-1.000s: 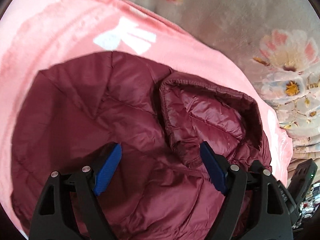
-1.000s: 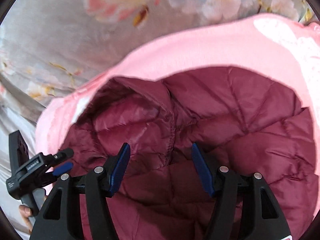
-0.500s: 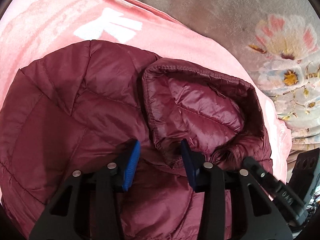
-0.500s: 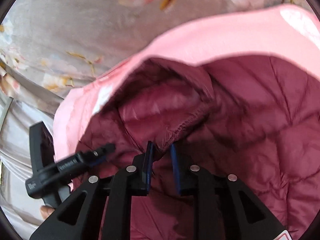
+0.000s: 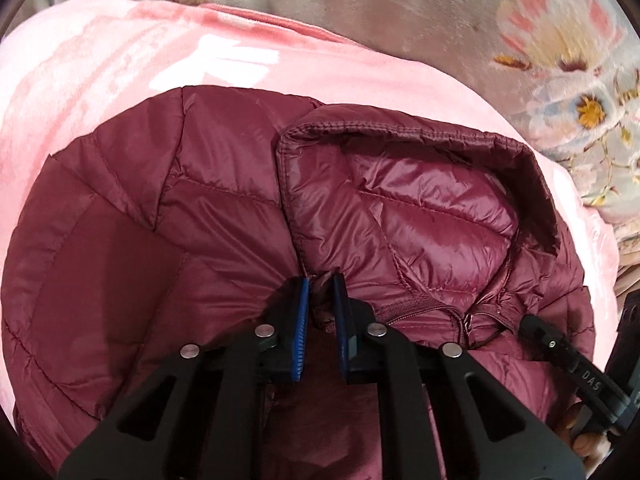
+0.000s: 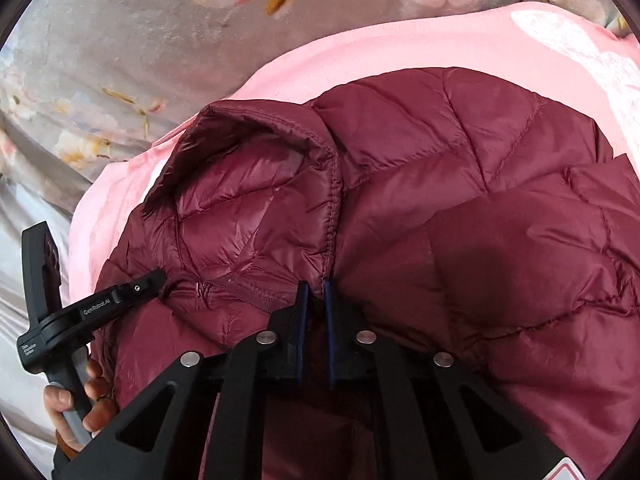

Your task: Fold large clothes

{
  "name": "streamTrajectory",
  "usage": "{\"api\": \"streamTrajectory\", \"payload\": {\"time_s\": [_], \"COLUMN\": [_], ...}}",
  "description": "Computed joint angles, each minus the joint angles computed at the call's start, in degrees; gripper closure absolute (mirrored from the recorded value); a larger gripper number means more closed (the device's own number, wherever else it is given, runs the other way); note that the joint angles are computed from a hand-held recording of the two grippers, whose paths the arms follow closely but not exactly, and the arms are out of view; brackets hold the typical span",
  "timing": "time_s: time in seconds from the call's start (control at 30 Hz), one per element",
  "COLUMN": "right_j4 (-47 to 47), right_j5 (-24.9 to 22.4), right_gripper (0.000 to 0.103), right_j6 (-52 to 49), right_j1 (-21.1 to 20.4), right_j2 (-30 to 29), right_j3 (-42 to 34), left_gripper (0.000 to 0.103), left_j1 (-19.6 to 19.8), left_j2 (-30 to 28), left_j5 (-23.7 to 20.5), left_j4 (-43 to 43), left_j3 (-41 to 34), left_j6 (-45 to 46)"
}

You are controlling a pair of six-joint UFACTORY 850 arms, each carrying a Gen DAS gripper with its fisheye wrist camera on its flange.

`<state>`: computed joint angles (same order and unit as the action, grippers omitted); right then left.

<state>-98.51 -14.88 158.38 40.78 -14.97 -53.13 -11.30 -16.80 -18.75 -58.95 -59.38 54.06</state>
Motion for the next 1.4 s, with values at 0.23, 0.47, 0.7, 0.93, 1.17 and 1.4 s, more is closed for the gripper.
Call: {"api": "streamTrajectory", "payload": {"time_s": [0.23, 0.47, 0.7, 0.93, 1.17, 1.4], "right_j4": [11.2, 9.5, 19.2, 27.4, 22.2, 20.9], "right_j5": [-6.2, -11.1, -8.5, -13.0, -12.6, -14.0], "right_gripper": [0.085, 0.085, 0.085, 0.085, 0.096, 0.096], "right_j6": [-9.4, -10.9, -25.6, -39.7, -34.3, -33.4], "right_j1": [2.4, -0.2, -3.9, -1.2, -1.3, -0.8], "right_j2": [4.5, 2.4, -4.4, -5.7, -6.6, -7.1], "right_j3": [1.3, -5.9, -13.2, -11.8, -9.9, -9.9], "left_gripper": [0.09, 0.077, 0.066, 0.067, 0.065, 0.065], "left_j1": [2.0, 2.5, 1.5, -0.6, -1.1, -2.0], "left_j2": [4.6, 2.3, -7.2, -7.2, -6.2, -5.3], "left_j5": [0.5, -1.0, -5.2, -0.5, 7.1, 11.3], "left_j4": [-1.6, 3.1, 8.9, 20.4, 7.0, -7.5], "left_j3": [2.6, -6.3, -17.9, -13.5, -8.0, -5.6], "left_j6": [5.2, -4.5, -18.5, -20.5, -3.9, 12.1]}}
